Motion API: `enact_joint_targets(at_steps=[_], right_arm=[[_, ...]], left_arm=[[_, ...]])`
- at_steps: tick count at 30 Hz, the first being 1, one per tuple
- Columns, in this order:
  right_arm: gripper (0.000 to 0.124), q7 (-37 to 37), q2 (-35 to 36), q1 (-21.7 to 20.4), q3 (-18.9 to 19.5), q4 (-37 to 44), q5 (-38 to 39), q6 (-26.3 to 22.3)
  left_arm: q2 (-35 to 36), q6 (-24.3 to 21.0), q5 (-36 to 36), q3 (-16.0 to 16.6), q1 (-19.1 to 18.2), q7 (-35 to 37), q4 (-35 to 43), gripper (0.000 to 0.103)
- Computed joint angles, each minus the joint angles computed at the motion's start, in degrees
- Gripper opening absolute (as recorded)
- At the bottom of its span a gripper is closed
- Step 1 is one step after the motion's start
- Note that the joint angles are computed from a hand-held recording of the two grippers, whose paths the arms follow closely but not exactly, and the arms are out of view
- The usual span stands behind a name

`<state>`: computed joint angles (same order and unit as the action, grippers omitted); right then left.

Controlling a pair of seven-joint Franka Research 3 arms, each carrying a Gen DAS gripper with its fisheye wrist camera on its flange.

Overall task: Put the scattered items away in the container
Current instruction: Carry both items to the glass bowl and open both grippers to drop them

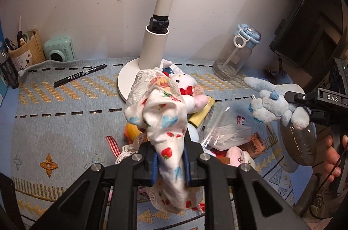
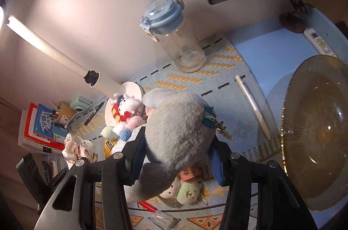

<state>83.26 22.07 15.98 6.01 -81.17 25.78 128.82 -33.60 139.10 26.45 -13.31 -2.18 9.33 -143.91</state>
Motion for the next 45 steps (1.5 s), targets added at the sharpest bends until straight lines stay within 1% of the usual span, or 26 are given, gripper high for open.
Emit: enact_joint_targets(at_steps=[2,5,8,13,16,19,23,27,29,31,32,36,39,42,45], right_arm=[[0.052,-0.34,-2.01,-0.55,-0.39,-2.51,0.49,1.89],[0.052,-0.99,-4.44,-1.72,-0.97,-5.20,1.41,3.49],[0.052,-1.42,-6.59,-2.84,-1.70,-7.73,2.00,5.25],[0.052,-1.16,-8.98,-4.82,-3.21,-10.60,2.06,7.61],[0.052,-0.04,-9.99,-6.03,-4.25,-12.02,1.31,8.91],[0.052,1.08,-10.71,-7.36,-5.24,-13.22,0.40,10.00],[0.052,3.14,-10.99,-9.15,-6.62,-14.68,-1.54,11.21],[0.052,4.92,-10.29,-11.04,-7.61,-14.99,-2.97,10.60],[0.052,4.95,-9.76,-11.90,-7.79,-14.76,-3.27,10.03],[0.052,4.55,-9.33,-12.44,-7.83,-14.64,-3.78,9.72],[0.052,4.16,-9.21,-12.63,-7.81,-14.74,-4.06,9.73],[0.052,1.95,-9.35,-12.71,-7.68,-16.27,-5.77,10.56],[0.052,0.73,-9.31,-12.48,-7.69,-17.15,-7.36,10.35],[0.052,-0.42,-8.97,-12.41,-7.64,-17.33,-7.99,10.19],[0.052,0.49,-7.48,-11.72,-8.08,-15.85,-10.89,9.51]], left_arm=[[1.20,-0.50,0.65,-0.70,-0.07,0.44,2.05,0.014],[3.81,-1.12,1.93,-1.41,-0.35,1.65,5.82,0.014],[7.50,-3.54,2.94,-2.03,-0.75,2.86,10.47,0.014],[13.61,-2.07,4.90,-1.68,-1.95,5.32,16.92,0.014],[18.65,-2.68,6.52,-1.76,-2.58,7.07,22.44,0.014],[23.46,-1.23,7.26,-1.05,-3.71,9.33,27.16,0.014],[30.89,1.16,7.04,-0.08,-5.64,14.16,34.83,0.014],[39.70,2.90,5.91,0.78,-8.06,20.52,44.80,0.014],[44.18,4.48,4.61,1.24,-9.28,23.44,49.52,0.014],[48.75,6.48,1.23,1.34,-10.05,26.64,53.83,0.015],[51.16,6.58,-0.54,1.31,-10.48,28.36,56.24,0.015],[59.60,5.20,-3.82,2.13,-13.26,33.06,65.57,0.015],[64.46,2.61,-5.91,2.71,-14.78,35.84,71.70,0.015],[67.82,0.73,-7.96,2.95,-15.57,38.47,75.90,0.015],[69.79,-0.57,-9.45,3.20,-16.19,40.15,78.13,0.015]])
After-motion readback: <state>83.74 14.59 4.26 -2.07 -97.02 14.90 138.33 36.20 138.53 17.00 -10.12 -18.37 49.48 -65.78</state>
